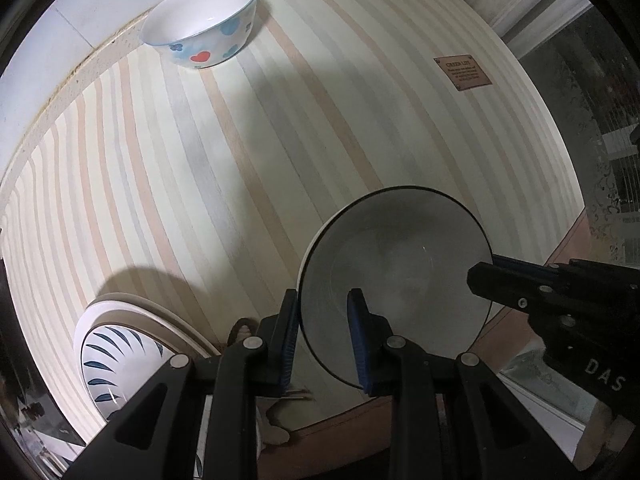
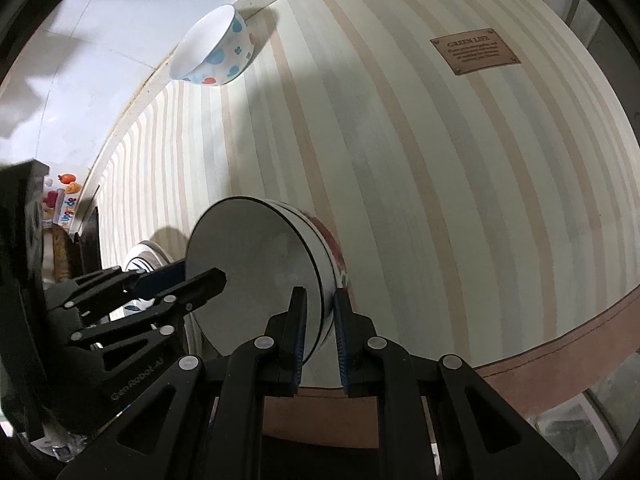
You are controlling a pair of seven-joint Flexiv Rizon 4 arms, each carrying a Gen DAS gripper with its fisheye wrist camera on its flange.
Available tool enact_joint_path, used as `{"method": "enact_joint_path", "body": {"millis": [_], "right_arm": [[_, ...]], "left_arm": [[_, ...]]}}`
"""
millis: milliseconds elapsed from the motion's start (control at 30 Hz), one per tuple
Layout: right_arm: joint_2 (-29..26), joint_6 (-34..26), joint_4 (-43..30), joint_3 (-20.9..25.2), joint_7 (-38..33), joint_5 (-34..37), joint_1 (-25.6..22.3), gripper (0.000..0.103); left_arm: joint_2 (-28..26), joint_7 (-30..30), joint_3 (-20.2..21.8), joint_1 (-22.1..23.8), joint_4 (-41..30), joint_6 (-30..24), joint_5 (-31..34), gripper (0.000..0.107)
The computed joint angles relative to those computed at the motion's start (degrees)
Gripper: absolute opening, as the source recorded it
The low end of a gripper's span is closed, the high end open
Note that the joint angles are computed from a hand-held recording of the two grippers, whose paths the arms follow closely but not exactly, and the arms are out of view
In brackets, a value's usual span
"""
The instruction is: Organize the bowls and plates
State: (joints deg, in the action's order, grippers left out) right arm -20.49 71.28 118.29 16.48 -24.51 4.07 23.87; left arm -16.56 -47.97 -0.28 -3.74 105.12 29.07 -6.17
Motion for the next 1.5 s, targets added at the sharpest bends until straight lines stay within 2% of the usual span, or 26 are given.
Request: {"method": "enact_joint_path", "body": {"millis": [600, 867, 933, 1033, 1133, 1267, 1400, 1500], "right_arm": [[0.67, -1.15, -0.06, -0.25, -0.77, -0.72, 0.06, 0.016], [3.40, 1.25, 1.06, -0.37, -0.97, 0.45, -0.50, 0.016], [4.12, 1.68, 0.72, -0.93, -1.23, -0.05, -0.91, 0.021], [3.86, 3.60, -0.54, -2.81, -1.43, -2.34, -1.34, 0.038], [0.90, 4.60, -4.53, -4.60, -3.27, -4.77, -2.58, 0.040], [-6.14, 3.54, -13.44, -4.00, -8.12, -4.50, -5.79, 0.040], [-13.65, 0.08, -23.67, -4.66, -11.41, -5.57, -7.04, 0.040], [-19.76, -5.39, -32.93, -4.19, -14.26, -5.52, -8.29, 0.040]], "left_arm": [[1.94, 0.51, 0.27, 0.73, 0.87, -0.09, -0.86, 0.022], [2.40, 0.58, 0.08, 2.57, -2.31, -0.71, -6.64, 0.024], [0.08, -1.20, -0.23, 3.23, -5.64, -1.36, -8.73, 0.030], [-5.78, -6.05, -0.66, 3.72, -13.08, -2.94, -9.72, 0.031], [-12.12, -10.97, -0.97, 4.07, -20.92, -3.55, -10.12, 0.031], [-20.37, -16.88, -1.15, 3.91, -31.64, -4.93, -9.24, 0.031], [-27.19, -20.84, -1.48, 3.73, -40.90, -8.32, -8.29, 0.031], [-30.21, -22.04, -1.53, 3.39, -44.97, -9.62, -7.24, 0.031]]}}
